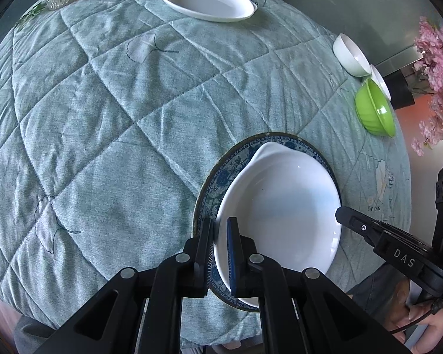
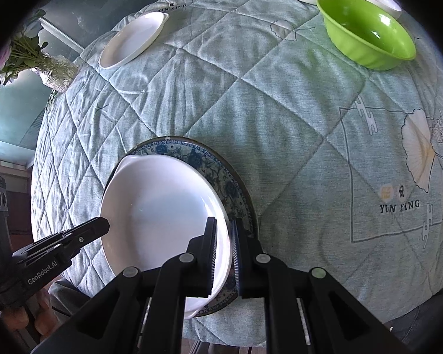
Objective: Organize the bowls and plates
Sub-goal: 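Open both grippers and withdraw from the dish, then close both grippers on the rim of the other white oval dish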
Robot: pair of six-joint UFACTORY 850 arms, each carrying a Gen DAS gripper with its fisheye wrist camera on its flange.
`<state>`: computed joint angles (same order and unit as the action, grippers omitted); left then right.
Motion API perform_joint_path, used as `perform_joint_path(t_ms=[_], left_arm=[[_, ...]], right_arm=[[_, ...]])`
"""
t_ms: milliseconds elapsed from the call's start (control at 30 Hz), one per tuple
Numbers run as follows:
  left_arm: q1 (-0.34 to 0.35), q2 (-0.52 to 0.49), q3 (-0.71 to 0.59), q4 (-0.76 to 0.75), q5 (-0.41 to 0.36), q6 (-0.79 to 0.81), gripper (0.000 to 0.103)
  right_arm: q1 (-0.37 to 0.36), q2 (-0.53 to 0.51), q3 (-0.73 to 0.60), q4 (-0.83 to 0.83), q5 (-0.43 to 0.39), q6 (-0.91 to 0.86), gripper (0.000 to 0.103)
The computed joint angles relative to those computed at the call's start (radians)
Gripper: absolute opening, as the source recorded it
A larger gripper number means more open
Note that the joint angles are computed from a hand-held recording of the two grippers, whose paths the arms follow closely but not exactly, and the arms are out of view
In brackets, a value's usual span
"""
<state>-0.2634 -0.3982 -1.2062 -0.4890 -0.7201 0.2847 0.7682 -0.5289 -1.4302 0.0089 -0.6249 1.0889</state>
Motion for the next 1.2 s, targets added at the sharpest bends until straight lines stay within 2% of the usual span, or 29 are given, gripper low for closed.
perform_joint_path(t_ms=[67, 100, 133, 167, 200, 233, 267, 300, 333, 367, 400, 433, 467, 500, 533, 567, 600, 633, 667, 700, 733, 767, 800, 833, 967, 1067, 1200], left_arm=[[0.005, 0.016, 0.007, -0.025, 0.012, 0.030, 0.005], [0.009, 0.025, 0.010, -0.041, 0.018, 0.051, 0.008], [0.011, 0.040, 0.017, -0.043, 0.034, 0.061, 0.012], [0.010, 0.052, 0.019, -0.028, 0.051, 0.055, 0.027], [0.003, 0.070, 0.024, 0.023, 0.084, 0.015, 0.059], [-0.006, 0.086, 0.030, 0.084, 0.117, -0.043, 0.079], [-0.016, 0.108, 0.043, 0.146, 0.164, -0.104, 0.103], [-0.021, 0.140, 0.065, 0.187, 0.227, -0.147, 0.102], [-0.022, 0.152, 0.070, 0.196, 0.247, -0.154, 0.102], [-0.018, 0.156, 0.060, 0.174, 0.232, -0.124, 0.102], [-0.010, 0.155, 0.048, 0.128, 0.206, -0.071, 0.097], [0.000, 0.157, 0.039, 0.079, 0.189, -0.025, 0.089], [0.004, 0.154, 0.028, 0.069, 0.179, -0.020, 0.059], [0.008, 0.144, 0.010, 0.066, 0.153, -0.015, 0.020], [0.011, 0.127, -0.017, 0.062, 0.116, -0.002, 0.002], [0.009, 0.117, -0.033, 0.067, 0.102, -0.001, 0.000], [0.011, 0.112, -0.046, 0.058, 0.102, 0.016, 0.000], [0.013, 0.112, -0.056, 0.040, 0.116, 0.041, 0.000], [0.010, 0.107, -0.073, 0.042, 0.130, 0.047, 0.006], [0.006, 0.091, -0.101, 0.076, 0.129, 0.024, 0.034], [0.007, 0.064, -0.147, 0.117, 0.111, -0.012, 0.056], [0.012, 0.049, -0.174, 0.122, 0.108, -0.024, 0.094], [0.020, 0.035, -0.197, 0.105, 0.129, -0.030, 0.099], [0.030, 0.013, -0.231, 0.093, 0.144, -0.045, 0.099], [0.068, -0.165, -0.478, 0.088, 0.009, -0.101, 0.095], [0.091, -0.301, -0.658, 0.067, -0.074, -0.117, 0.095], [0.101, -0.477, -0.905, 0.141, -0.159, -0.164, 0.092]], right_arm=[[0.005, 0.008, -0.003, -0.049, -0.016, 0.034, 0.014], [0.011, 0.011, -0.011, -0.089, -0.037, 0.047, 0.022], [0.015, 0.015, -0.016, -0.121, -0.039, 0.055, 0.045], [0.018, 0.024, -0.013, -0.140, -0.029, 0.052, 0.062], [0.021, 0.036, -0.009, -0.167, -0.017, 0.056, 0.091], [0.026, 0.045, -0.008, -0.207, -0.017, 0.073, 0.098], [0.029, 0.049, -0.014, -0.244, -0.028, 0.081, 0.099], [0.032, 0.053, -0.020, -0.276, -0.036, 0.078, 0.102], [0.033, 0.058, -0.025, -0.292, -0.037, 0.059, 0.102], [0.032, 0.059, -0.030, -0.298, -0.038, 0.043, 0.102], [0.030, 0.064, -0.032, -0.298, -0.034, 0.024, 0.102], [0.028, 0.069, -0.031, -0.300, -0.022, 0.016, 0.102], [0.028, 0.069, -0.037, -0.310, -0.016, 0.024, 0.101], [0.027, 0.062, -0.052, -0.320, -0.025, 0.029, 0.090], [0.026, 0.056, -0.068, -0.333, -0.050, 0.028, 0.050], [0.025, 0.043, -0.089, -0.345, -0.083, 0.023, 0.027], [0.018, 0.032, -0.110, -0.348, -0.117, 0.018, 0.005], [0.008, 0.036, -0.113, -0.339, -0.112, 0.015, 0.007], [-0.003, 0.048, -0.103, -0.321, -0.076, -0.005, 0.007], [-0.019, 0.057, -0.104, -0.289, -0.024, -0.060, 0.009], [-0.029, 0.055, -0.115, -0.264, -0.004, -0.111, 0.041], [-0.042, 0.044, -0.142, -0.229, 0.008, -0.179, 0.069], [-0.056, 0.034, -0.165, -0.197, 0.027, -0.236, 0.101], [-0.070, 0.022, -0.187, -0.175, 0.051, -0.285, 0.102], [-0.118, -0.077, -0.318, -0.115, 0.039, -0.429, 0.102], [-0.160, -0.188, -0.450, -0.021, -0.022, -0.534, 0.102], [-0.195, -0.382, -0.719, 0.031, -0.156, -0.664, 0.102]])
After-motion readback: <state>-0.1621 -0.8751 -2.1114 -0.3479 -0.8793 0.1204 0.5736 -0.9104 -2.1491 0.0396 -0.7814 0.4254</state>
